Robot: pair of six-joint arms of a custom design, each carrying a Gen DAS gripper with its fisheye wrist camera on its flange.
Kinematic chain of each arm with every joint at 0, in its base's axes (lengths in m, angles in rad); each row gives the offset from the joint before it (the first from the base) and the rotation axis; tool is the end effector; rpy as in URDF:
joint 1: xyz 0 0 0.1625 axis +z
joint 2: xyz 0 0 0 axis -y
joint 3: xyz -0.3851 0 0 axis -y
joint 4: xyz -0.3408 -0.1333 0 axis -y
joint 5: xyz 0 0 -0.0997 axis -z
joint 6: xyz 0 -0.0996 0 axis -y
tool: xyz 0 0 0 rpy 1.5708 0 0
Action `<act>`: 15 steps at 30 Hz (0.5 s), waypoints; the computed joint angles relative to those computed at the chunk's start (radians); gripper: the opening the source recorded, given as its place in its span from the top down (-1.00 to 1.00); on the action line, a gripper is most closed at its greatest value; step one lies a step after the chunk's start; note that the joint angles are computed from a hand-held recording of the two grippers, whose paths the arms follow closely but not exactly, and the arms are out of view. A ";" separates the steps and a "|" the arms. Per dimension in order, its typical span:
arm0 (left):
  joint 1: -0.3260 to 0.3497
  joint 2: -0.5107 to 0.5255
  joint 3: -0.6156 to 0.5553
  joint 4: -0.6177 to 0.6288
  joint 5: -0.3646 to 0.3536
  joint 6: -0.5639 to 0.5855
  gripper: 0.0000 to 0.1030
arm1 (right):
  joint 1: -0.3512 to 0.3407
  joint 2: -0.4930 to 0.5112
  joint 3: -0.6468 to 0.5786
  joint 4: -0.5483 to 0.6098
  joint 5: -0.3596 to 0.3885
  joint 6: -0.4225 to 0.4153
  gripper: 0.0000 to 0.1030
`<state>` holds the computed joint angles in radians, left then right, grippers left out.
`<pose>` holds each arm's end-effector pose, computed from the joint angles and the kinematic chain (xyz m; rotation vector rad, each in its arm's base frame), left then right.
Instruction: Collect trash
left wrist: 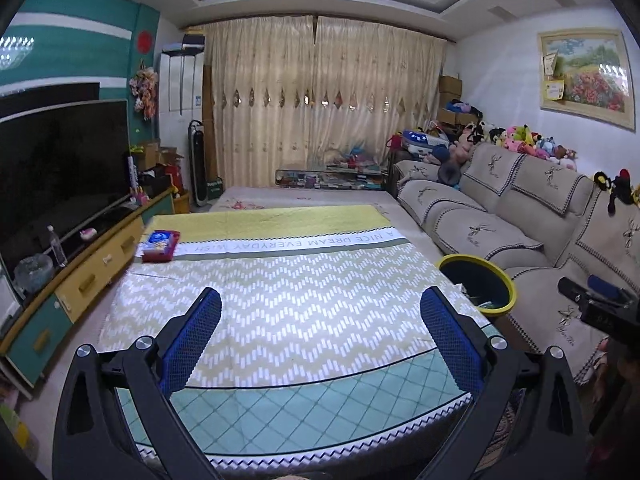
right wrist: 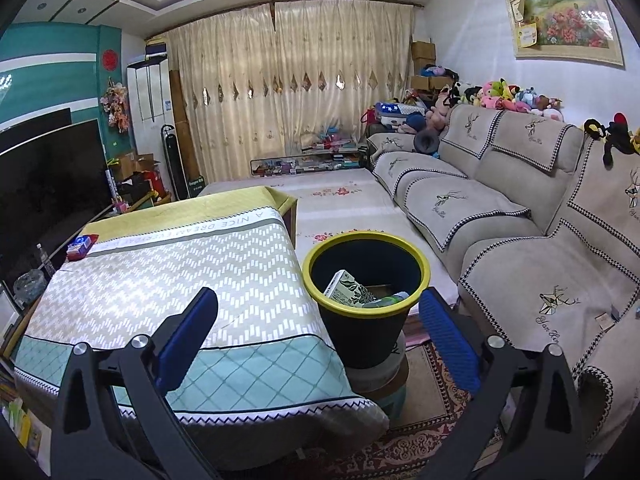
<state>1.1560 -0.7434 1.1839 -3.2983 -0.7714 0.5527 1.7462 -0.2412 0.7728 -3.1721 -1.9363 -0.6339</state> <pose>-0.0893 -0.7106 0.3541 0.3527 1.9724 -1.3736 0.2353 -0.7679 0.1245 0.6694 -2.1984 1.2220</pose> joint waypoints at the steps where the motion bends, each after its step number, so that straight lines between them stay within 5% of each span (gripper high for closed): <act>1: -0.003 0.003 0.003 -0.014 0.008 0.011 -0.90 | 0.000 -0.004 0.008 -0.006 0.002 0.001 -0.86; 15: -0.003 0.026 -0.043 0.005 0.036 0.001 -0.90 | 0.007 0.008 -0.001 -0.007 0.012 -0.011 -0.86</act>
